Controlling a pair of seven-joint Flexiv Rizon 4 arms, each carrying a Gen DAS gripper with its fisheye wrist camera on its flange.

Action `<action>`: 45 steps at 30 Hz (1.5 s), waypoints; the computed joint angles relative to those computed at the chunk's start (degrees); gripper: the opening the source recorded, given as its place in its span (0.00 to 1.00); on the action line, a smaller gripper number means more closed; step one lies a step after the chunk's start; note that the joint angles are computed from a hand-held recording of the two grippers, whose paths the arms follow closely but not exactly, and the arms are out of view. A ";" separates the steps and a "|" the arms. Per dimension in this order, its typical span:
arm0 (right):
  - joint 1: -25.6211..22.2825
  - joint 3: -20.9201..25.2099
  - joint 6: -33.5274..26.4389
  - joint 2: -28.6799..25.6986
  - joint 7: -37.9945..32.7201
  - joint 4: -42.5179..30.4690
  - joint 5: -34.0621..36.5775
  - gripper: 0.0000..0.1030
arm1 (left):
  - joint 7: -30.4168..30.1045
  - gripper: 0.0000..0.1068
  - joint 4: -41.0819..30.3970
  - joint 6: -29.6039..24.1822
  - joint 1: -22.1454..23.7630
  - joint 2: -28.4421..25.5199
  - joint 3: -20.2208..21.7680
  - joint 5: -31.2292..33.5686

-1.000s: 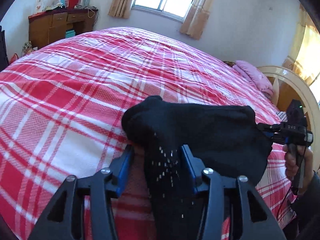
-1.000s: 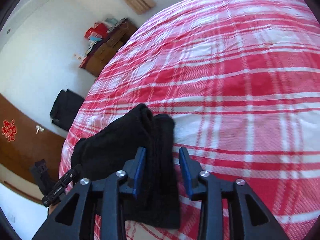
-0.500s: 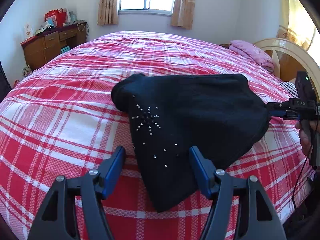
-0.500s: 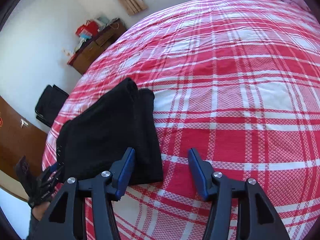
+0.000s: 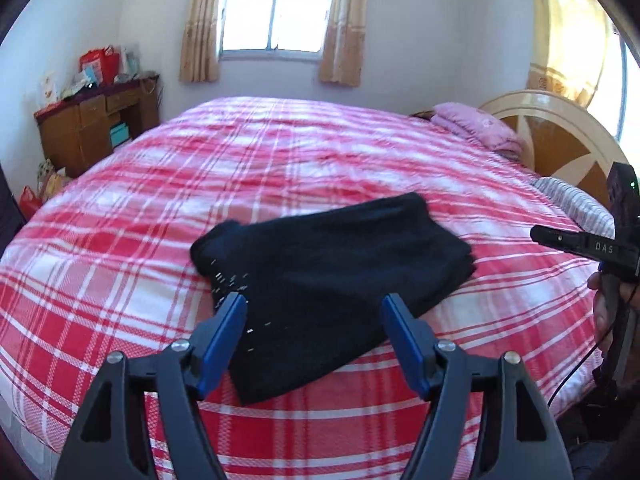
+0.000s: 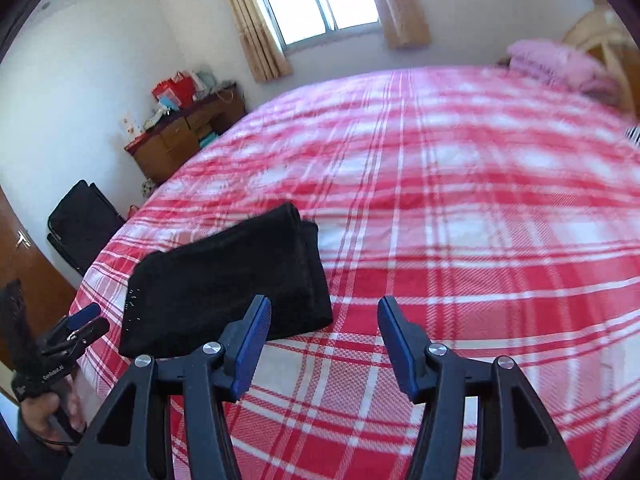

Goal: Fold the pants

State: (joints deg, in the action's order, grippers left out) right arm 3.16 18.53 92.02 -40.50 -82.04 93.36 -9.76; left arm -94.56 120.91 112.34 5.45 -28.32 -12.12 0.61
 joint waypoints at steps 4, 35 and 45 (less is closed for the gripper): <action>4.03 -5.30 6.21 4.32 1.10 5.10 -0.32 0.59 | -0.04 0.70 0.37 0.91 -0.25 1.18 -0.46 0.87; 18.81 -21.18 16.33 10.19 2.89 14.59 0.17 0.62 | 0.95 0.87 1.30 5.58 -6.66 2.72 5.33 -1.76; 19.39 -21.34 16.20 10.17 1.97 14.76 0.72 0.63 | 1.45 0.87 1.27 5.60 -6.93 2.64 5.62 -2.34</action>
State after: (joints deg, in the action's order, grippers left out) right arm 22.55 -2.82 108.22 -30.33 -80.07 108.12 -9.04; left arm -93.11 122.18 117.94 -1.47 -25.68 -6.50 -1.72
